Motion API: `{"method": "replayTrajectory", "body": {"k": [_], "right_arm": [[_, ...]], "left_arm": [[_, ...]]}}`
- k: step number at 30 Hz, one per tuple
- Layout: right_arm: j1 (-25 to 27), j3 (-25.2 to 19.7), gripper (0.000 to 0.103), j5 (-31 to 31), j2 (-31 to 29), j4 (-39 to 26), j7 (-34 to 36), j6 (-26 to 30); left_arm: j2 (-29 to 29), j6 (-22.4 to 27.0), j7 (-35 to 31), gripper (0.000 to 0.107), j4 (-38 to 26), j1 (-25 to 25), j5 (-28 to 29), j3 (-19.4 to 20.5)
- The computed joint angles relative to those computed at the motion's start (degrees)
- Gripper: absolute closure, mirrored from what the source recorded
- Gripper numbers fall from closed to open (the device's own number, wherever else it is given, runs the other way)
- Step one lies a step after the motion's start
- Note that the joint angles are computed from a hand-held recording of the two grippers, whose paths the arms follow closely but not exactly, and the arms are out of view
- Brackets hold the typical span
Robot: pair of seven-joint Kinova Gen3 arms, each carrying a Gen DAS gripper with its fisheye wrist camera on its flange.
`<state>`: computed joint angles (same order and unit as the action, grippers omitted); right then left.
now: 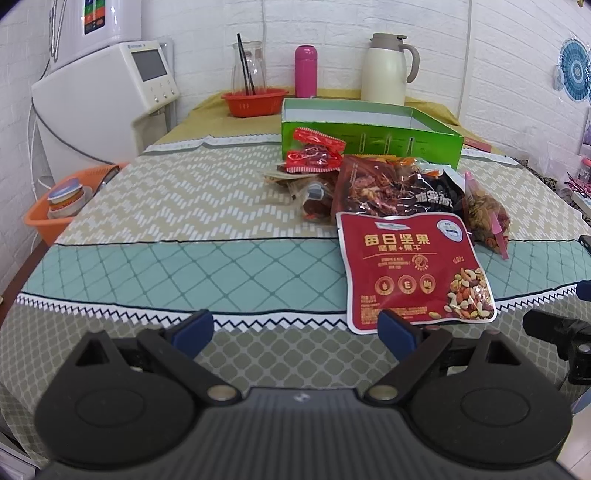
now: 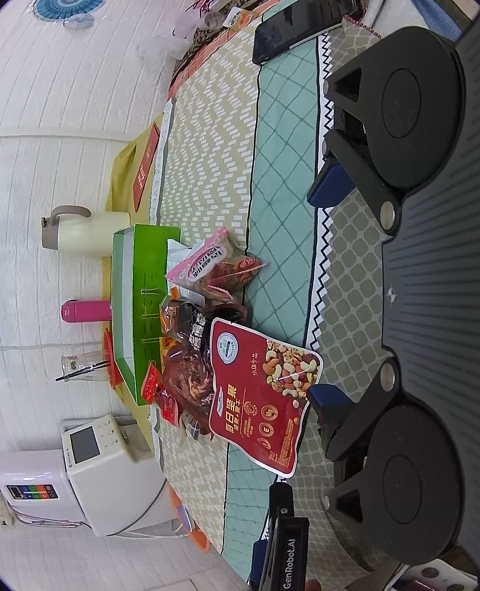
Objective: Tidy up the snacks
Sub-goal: 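Move the left tool toward the red nut pouch on the pile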
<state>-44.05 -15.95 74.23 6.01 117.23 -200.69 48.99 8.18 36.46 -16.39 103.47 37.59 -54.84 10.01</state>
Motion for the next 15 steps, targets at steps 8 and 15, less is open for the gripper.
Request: {"method": "replayTrajectory", "body": {"k": [8,15], "right_arm": [[-0.1,0.1,0.0,1.0,0.3,0.2,-1.1,0.2],[-0.1,0.0,0.0,2.2,0.5,0.4,-2.1,0.2]], "left_arm": [[0.1,-0.5,0.1,0.017,0.1,-0.3,0.2,-0.2],[0.3,-0.9,-0.4,0.017,-0.1,-0.4,0.6,-0.4]]}}
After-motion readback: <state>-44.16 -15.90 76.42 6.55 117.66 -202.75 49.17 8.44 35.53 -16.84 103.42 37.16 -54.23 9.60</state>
